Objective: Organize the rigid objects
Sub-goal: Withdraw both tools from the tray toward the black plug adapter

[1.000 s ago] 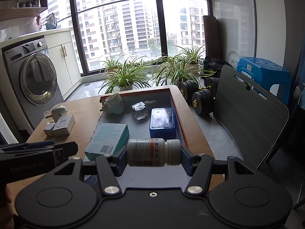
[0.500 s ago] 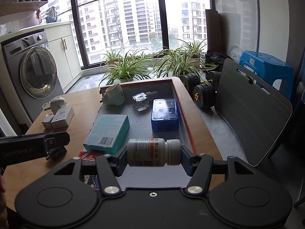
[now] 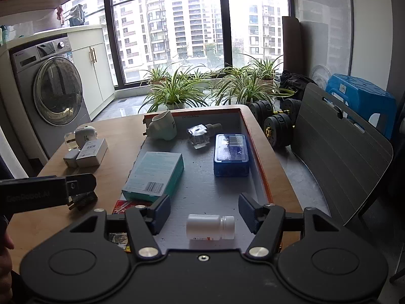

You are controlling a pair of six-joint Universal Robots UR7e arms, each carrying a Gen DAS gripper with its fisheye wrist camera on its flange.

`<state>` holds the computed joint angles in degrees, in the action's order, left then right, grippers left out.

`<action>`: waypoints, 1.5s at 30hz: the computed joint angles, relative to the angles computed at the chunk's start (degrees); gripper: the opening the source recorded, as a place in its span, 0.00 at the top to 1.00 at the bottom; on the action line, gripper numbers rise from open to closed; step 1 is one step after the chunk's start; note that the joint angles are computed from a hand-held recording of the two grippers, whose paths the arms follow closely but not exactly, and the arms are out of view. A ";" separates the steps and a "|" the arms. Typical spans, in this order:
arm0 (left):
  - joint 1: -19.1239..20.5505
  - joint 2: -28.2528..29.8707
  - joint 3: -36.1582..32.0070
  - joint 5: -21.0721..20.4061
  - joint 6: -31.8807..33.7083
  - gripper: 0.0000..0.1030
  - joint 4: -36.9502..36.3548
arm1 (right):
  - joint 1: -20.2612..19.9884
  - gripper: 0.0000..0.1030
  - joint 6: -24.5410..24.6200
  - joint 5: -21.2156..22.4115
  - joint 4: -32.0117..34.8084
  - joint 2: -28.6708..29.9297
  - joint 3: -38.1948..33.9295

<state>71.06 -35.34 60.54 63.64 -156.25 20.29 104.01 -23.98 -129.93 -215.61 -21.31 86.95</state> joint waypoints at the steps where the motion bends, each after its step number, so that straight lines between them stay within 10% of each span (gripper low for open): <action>1: 0.10 -0.09 -0.07 -0.13 -0.15 0.26 0.06 | 0.15 0.28 -0.17 0.09 0.19 0.12 -0.21; 34: 5.46 -2.40 -3.70 -4.63 -4.14 0.16 2.24 | 3.27 0.23 -3.16 2.33 10.94 5.80 -9.51; 45: 7.76 6.77 -22.99 -8.09 -2.18 0.13 9.41 | 2.83 0.23 -2.63 2.61 14.01 6.97 -12.19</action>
<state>78.82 -28.57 37.55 55.55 -158.43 29.70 106.84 -26.61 -127.32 -201.60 -14.34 74.76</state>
